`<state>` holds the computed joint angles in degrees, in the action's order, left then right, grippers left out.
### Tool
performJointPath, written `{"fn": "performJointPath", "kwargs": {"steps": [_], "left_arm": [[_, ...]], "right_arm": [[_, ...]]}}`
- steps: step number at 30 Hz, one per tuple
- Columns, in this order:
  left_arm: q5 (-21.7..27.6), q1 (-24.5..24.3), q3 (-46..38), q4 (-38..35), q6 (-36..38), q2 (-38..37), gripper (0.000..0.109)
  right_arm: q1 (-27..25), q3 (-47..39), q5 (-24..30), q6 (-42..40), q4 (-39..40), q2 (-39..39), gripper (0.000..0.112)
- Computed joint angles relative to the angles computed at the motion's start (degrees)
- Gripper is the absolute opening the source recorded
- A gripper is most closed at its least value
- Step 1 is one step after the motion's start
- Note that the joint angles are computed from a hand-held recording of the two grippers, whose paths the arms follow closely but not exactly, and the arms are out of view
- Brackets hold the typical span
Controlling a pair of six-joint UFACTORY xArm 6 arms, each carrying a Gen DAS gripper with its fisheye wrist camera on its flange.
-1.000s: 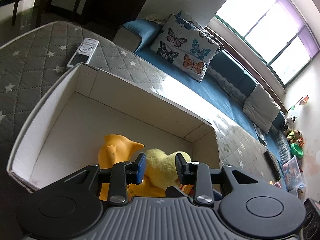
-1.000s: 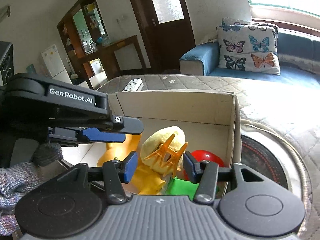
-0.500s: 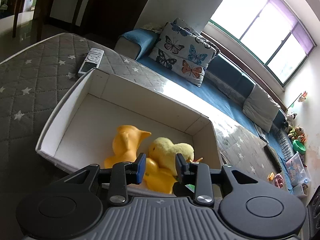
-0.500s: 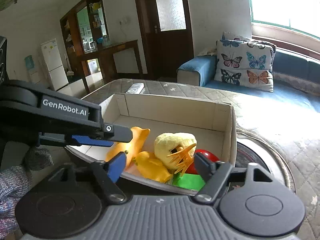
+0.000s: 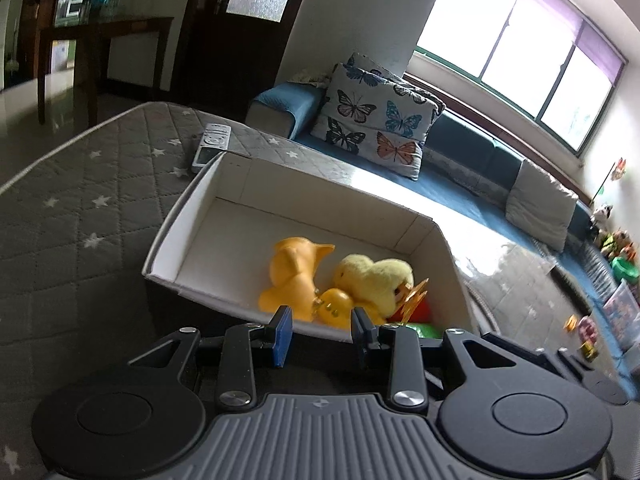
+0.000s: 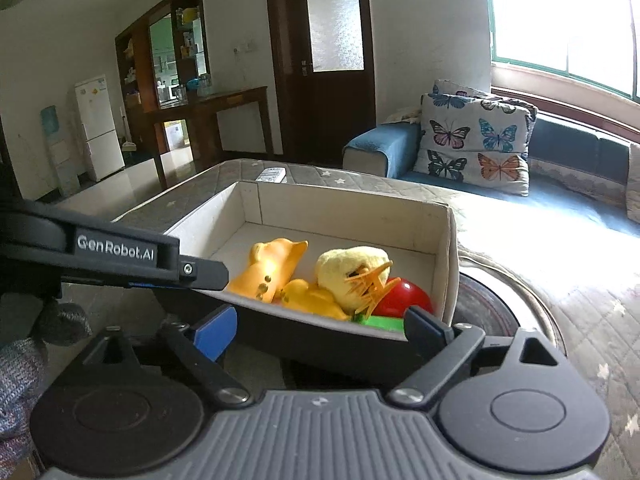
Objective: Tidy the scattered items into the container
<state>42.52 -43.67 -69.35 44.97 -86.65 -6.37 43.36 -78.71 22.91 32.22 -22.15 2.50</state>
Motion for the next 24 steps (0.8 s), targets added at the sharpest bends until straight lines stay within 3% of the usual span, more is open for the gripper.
{"fn": "performJointPath", "kwargs": {"steps": [12,24], "left_arm": [[3.68,-4.07,3.85,2.80,-2.03,-2.59,0.035],[9.71,-7.99,5.15,7.37,-3.45,-3.94,0.036]], "right_arm": [[1.90,6.47,1.39,11.28,-11.92,-5.50,0.103],[4.51,9.61,5.54,23.80,-23.90,-8.83,0.103]]}}
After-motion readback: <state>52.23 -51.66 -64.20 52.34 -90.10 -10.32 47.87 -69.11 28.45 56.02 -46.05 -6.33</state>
